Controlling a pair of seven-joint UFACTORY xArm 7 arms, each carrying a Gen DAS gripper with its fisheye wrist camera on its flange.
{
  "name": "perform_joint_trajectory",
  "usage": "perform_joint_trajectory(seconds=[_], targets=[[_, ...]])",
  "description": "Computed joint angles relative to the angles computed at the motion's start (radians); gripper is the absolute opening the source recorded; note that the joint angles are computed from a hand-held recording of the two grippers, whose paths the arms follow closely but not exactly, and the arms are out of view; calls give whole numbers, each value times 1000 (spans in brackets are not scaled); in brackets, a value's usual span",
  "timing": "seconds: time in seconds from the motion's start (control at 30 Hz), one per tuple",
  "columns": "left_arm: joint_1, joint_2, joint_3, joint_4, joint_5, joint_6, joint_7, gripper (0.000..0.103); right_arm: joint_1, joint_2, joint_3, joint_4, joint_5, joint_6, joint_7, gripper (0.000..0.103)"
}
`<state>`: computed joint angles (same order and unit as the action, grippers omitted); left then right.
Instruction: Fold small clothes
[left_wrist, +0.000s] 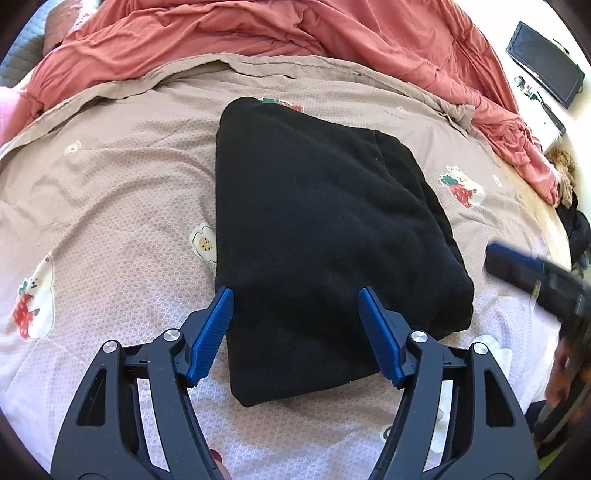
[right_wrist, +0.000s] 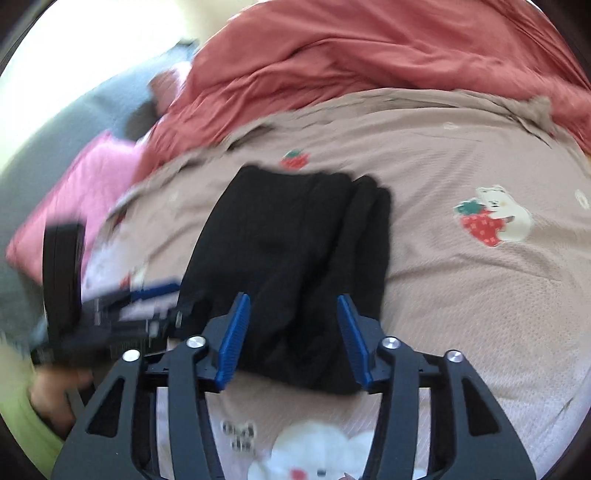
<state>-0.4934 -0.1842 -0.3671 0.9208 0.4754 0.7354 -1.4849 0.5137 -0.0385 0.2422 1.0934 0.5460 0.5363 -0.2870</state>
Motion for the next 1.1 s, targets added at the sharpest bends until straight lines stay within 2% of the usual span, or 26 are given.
perform_joint_trajectory(seconds=[0.17,0.3,0.33,0.4,0.43,0.47,0.5,0.6,0.67,0.73,0.77,0.8,0.87,0.93,0.97,1.0,1.07,1.1], targets=[[-2,-12,1,-19,-23,-5,3,61,18,-18,19,-40,-138,22,10,46],[-2,-6,-2,-28,-35,-12,-4,61,26,14,19,-33,-159,44,-12,46],[-3,-2,-3,-25,-35,-8,-2,61,26,25,23,-30,-206,51,3,45],[-5,-1,-3,-26,-33,-7,-5,61,25,46,24,-18,-281,69,44,30],[-5,0,-1,-27,-35,-7,-6,61,22,48,23,-12,-261,88,32,26],[-6,1,-1,-26,-36,-6,-6,61,17,49,20,-2,-223,114,3,11],[-6,2,1,-26,-38,-6,-5,62,7,46,13,14,-179,154,-36,7],[-7,4,1,-26,-34,-10,-11,63,-18,24,-6,22,-140,180,-68,4],[-9,12,-2,-18,-25,1,-10,63,-30,29,-13,33,-197,195,-14,0],[-14,20,0,-14,-31,14,-6,63,-41,54,-15,40,-317,211,86,0],[-15,14,6,-28,-37,-6,-11,63,-68,68,3,49,-314,225,92,0],[-14,9,8,-37,-40,-16,-17,63,-56,76,-20,52,-279,227,79,0],[-14,3,7,-41,-43,-21,-19,63,-68,63,-21,41,-206,189,55,0],[-12,-5,1,-37,-31,-9,-23,63,-75,34,-20,19,-25,123,-52,4],[-11,-13,-6,-34,-17,0,-31,63,-71,25,-18,13,31,92,-82,19],[-9,-19,-11,-32,-4,5,-39,63,-67,23,-17,9,44,76,-88,38],[-7,-19,-19,-20,13,15,-43,63,-55,37,-7,10,-45,45,-6,46],[-8,-12,-20,-10,14,30,-34,63,-50,58,-3,21,-96,49,44,46]])
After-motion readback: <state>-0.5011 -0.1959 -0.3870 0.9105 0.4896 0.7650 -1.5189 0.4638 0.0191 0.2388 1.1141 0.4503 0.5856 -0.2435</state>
